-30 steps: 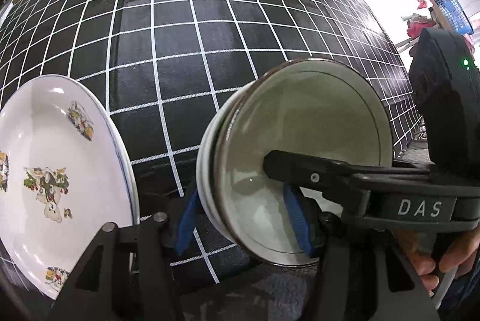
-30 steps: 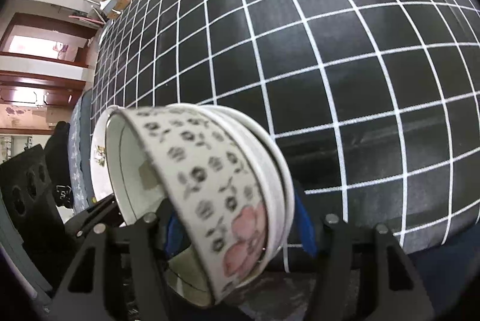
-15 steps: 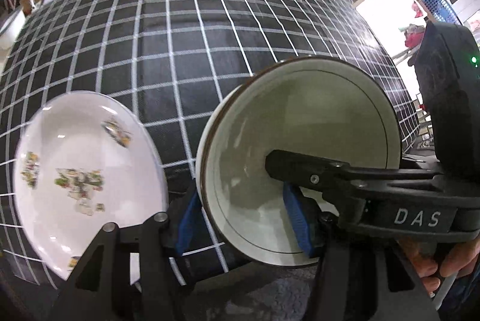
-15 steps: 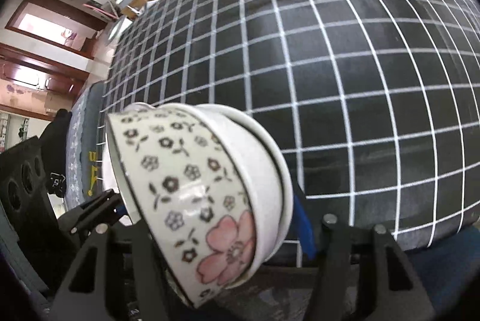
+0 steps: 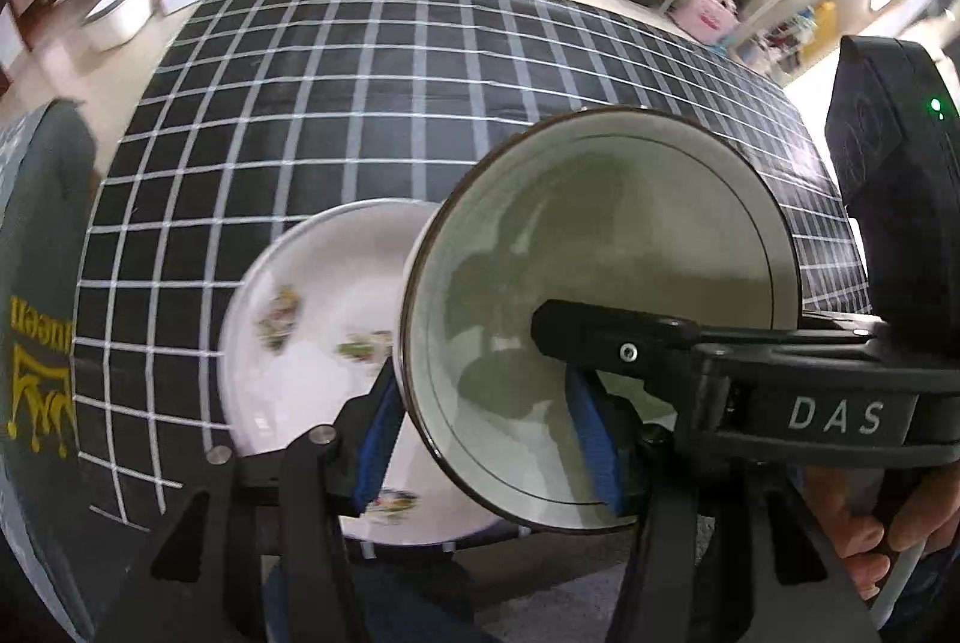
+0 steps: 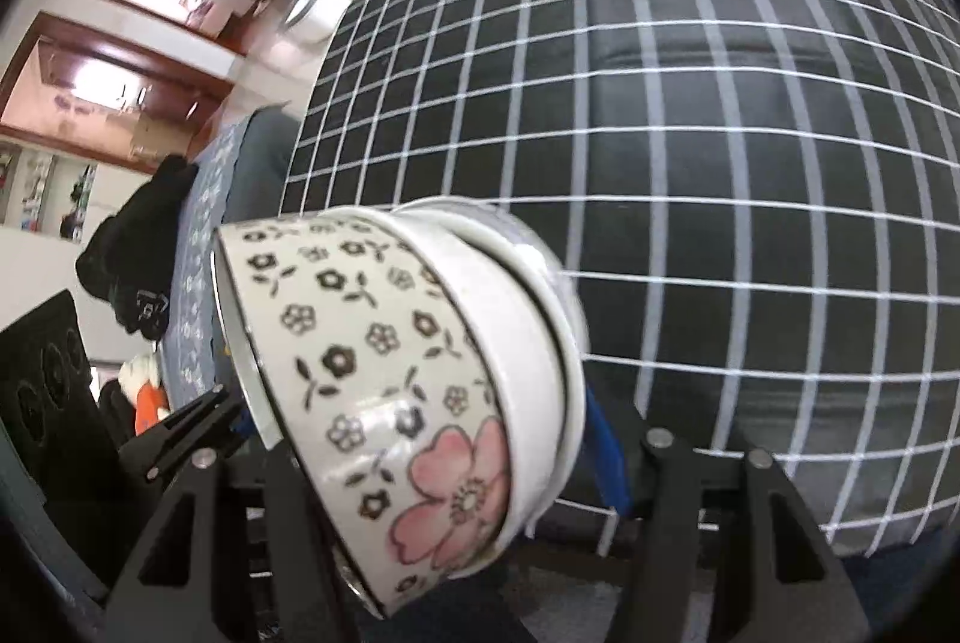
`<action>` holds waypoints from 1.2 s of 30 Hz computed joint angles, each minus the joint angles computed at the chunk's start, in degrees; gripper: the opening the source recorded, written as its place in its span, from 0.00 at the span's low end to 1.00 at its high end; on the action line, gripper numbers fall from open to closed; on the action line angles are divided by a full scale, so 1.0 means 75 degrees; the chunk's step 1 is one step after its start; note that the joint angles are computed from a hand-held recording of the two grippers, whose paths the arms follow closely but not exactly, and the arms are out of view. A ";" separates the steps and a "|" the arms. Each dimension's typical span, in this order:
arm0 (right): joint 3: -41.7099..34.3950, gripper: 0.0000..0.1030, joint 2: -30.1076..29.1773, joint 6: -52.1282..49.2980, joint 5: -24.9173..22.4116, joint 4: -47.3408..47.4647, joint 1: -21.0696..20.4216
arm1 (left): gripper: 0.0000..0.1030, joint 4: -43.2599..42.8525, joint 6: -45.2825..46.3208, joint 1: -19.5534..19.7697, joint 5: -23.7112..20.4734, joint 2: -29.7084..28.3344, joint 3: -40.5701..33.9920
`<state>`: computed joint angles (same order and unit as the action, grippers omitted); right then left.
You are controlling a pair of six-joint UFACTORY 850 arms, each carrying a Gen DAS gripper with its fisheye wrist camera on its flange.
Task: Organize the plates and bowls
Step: 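Lower the bowl stack onto the plate stack and open the left gripper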
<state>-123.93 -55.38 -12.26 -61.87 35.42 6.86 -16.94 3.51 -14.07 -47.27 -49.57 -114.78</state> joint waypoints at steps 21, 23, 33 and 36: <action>-0.1969 0.60 -0.1345 0.0379 -0.1037 -0.0643 0.0317 | 0.47 -0.0227 0.0198 0.0490 0.0206 -0.0087 0.0478; -0.1873 0.60 -0.1305 0.0210 -0.1003 -0.0574 0.0296 | 0.47 -0.0247 0.0283 0.0486 0.0265 -0.0073 0.0521; -0.1355 0.60 -0.0977 -0.0303 -0.0546 -0.0815 0.0290 | 0.47 -0.0144 0.0033 0.0478 0.0635 0.0062 0.0679; -0.1083 0.60 -0.0747 -0.0517 -0.0190 -0.0959 0.0313 | 0.47 -0.0137 0.0032 0.0508 0.0594 0.0006 0.0553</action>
<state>-132.05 -60.99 -16.14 -63.29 28.23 9.21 -17.97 3.75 -10.26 -42.81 -49.53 -110.63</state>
